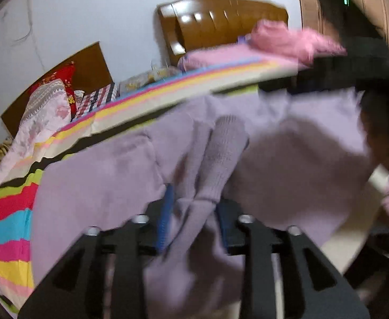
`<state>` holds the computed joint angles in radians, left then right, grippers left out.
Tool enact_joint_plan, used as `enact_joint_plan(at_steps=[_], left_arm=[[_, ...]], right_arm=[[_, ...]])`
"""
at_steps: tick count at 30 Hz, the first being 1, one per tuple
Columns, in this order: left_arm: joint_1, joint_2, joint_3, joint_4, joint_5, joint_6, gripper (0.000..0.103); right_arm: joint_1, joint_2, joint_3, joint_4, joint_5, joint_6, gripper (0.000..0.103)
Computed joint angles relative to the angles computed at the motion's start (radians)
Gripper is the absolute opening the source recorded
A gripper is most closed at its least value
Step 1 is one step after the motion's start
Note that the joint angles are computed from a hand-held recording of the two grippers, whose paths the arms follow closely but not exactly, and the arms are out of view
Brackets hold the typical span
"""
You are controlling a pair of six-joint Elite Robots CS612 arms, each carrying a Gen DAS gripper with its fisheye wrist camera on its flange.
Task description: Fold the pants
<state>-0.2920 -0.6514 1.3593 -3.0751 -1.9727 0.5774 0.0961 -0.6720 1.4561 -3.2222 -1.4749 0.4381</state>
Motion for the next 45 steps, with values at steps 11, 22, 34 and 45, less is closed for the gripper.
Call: enact_joint_plan(at_steps=[11,22,34,45], left_arm=[[0.057,0.033,-0.031,-0.156,0.311,-0.307,0.095],[0.063,0.036,-0.025,-0.164,0.360,-0.350,0.095],[0.047,0.043,0.015,-0.169,0.315,-0.216,0.095],[0.052,0.038,0.032,-0.246,0.353,-0.267,0.095]], right_arm=[[0.025,0.008,0.002,-0.031,0.044,-0.040,0.073],[0.064,0.018,-0.048,0.080,0.142,-0.168,0.044],[0.025,0.058,-0.073,0.047,0.266,0.010,0.039],[0.006,0.082,-0.096,0.063,0.313,0.136,0.008]])
